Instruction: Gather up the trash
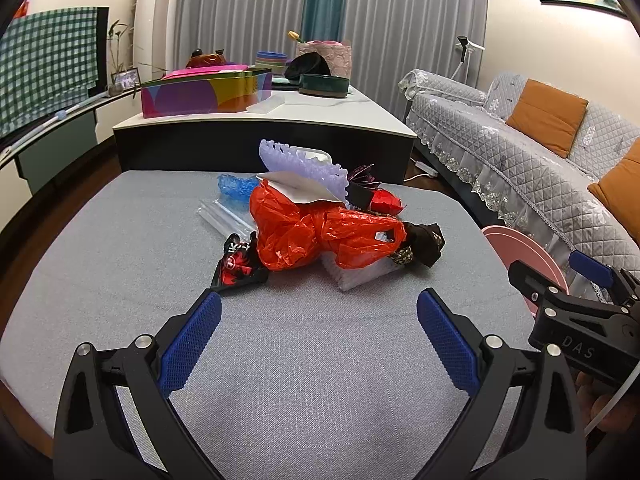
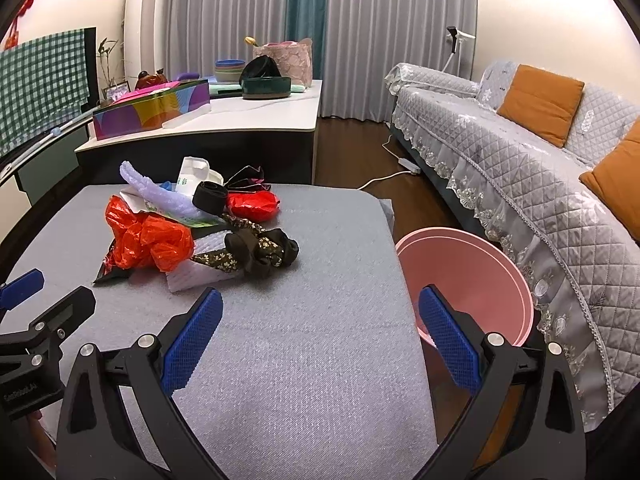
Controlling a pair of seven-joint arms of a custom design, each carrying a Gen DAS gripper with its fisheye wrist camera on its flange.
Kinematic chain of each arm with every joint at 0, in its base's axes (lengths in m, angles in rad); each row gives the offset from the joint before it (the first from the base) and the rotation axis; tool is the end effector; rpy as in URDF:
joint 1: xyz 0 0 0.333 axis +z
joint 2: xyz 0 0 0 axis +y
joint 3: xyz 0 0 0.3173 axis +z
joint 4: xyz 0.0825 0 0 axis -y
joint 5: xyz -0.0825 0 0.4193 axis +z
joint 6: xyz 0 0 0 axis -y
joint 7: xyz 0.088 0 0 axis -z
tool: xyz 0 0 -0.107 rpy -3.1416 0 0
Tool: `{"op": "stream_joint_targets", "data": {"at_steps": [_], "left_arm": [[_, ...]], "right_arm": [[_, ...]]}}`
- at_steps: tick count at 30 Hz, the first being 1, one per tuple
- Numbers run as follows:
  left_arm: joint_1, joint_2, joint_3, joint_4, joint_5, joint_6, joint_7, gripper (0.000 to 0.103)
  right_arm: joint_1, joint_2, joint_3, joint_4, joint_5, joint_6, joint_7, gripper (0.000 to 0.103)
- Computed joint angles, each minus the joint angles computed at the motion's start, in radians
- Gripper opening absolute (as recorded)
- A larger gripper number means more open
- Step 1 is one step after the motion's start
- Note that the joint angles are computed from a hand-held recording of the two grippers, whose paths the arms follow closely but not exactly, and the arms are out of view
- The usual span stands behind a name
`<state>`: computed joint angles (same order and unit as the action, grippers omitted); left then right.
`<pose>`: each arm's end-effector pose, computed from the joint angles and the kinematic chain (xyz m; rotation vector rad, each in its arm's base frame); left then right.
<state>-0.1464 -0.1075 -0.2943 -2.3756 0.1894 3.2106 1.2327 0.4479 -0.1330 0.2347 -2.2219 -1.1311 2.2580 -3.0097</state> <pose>0.4978 -0.2578 0.4551 -1.4525 1.9952 -1.0899 0.4465 0.3346 0.4439 -1.4245 1.9728 -1.0711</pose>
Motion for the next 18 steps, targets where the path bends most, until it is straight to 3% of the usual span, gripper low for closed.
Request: {"op": "stream_joint_targets", "data": {"at_steps": [9,13,18], "left_arm": [[0.018,-0.001,-0.014,-0.002,0.016,0.010,-0.018,0.095],[-0.071,0.001,0.065,-0.006,-0.054,0.017,0.042,0.095],[-0.112,0.003,0.099,-0.004,-0.133,0.024,0.091,0.095]], "right_arm": [[-0.001,-0.005,-0.001,-0.005,-0.001,0.015,0.005,0.096],[-0.005,-0.009,-0.002,-0.009,0.003,0.028,0.007,0.096],[-0.019,-0.011,-0.011,-0.014,-0.008,0.092,0.012,0.087]]}}
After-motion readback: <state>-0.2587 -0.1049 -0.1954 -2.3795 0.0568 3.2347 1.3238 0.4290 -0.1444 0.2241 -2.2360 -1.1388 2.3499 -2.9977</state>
